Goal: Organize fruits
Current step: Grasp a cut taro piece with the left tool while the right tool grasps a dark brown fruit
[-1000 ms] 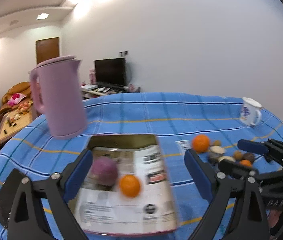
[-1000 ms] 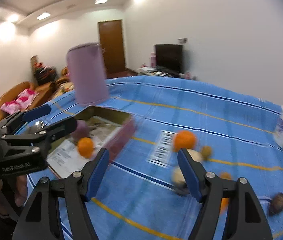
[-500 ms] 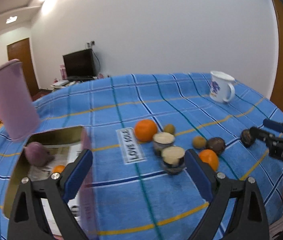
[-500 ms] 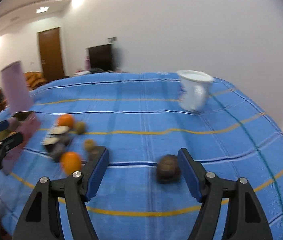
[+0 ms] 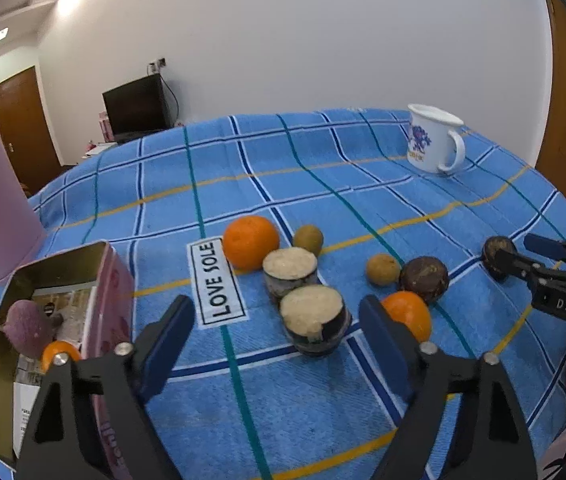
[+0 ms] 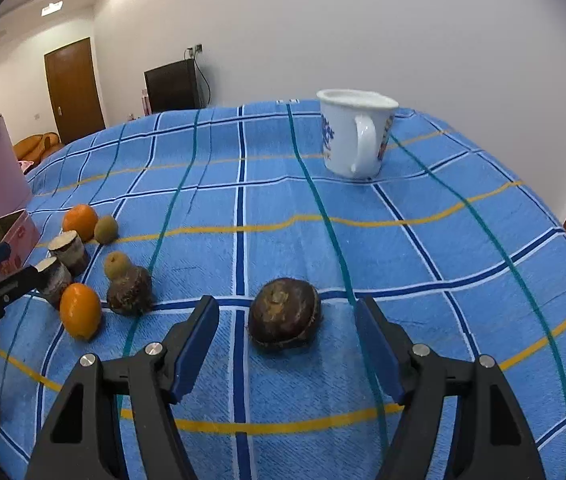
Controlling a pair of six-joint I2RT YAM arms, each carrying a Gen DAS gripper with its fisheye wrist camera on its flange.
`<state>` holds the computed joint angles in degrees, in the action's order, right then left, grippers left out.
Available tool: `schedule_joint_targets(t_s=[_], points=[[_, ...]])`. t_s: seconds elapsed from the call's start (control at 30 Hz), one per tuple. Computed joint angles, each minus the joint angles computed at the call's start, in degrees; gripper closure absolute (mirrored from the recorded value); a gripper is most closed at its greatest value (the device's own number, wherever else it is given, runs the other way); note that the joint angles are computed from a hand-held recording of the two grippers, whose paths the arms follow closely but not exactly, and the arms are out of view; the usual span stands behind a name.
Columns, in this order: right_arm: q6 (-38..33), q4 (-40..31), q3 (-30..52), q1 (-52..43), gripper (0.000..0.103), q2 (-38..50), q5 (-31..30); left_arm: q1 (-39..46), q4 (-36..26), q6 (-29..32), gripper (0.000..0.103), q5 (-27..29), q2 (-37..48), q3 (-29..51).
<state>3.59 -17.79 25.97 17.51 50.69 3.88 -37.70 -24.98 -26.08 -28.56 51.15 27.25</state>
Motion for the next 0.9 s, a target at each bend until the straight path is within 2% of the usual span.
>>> schedule_joint_targets(t_s=[0.13, 0.4, 0.47, 0.53, 0.57, 0.6, 0.7, 0.83, 0.9], points=[[0.0, -0.27, 1.34, -1.8, 0.045, 4.1, -2.15, 1.71, 1.86, 1.05, 0.033, 3.17, 2.41, -0.34], [-1.42, -1.28, 3.02, 0.47, 0.047, 6.3, 0.06, 4.85, 3.95, 2.13, 0.033, 8.17, 3.74, -0.64], [-2.2, -1.56, 3.86, 0.46, 0.052, 8.45, -0.81, 5.06, 4.14, 2.36, 0.033, 8.84, 4.39, -0.44], [-2.69, -1.75, 4.37, -0.11, 0.061, 9.79, -2.01, 5.14, 4.46, 2.87, 0.044, 9.78, 3.85, -0.7], [-2.83, -1.71, 4.33, -0.52, 0.061, 9.85, -2.78, 4.97, 4.67, 3.2, 0.049, 10.29, 3.37, -0.91], [-2.94, -1.62, 4.17, -0.88, 0.061, 9.67, -3.39, 4.57, 4.85, 3.64, 0.058, 10.87, 3.13, -0.99], [-2.89, -1.37, 3.81, -0.09, 0.061, 9.25, -2.72, 2.69, 4.51, 3.56, 0.06, 9.06, 3.87, -0.53], [-3.06, -0.95, 2.86, 0.6, 0.061, 7.1, -2.3, 4.77, 5.15, 3.87, 0.061, 11.88, 2.4, -1.35], [-3.07, -0.81, 2.3, 0.76, 0.061, 5.59, -2.52, 4.6, 5.04, 3.54, 0.062, 11.43, 1.93, -1.52]])
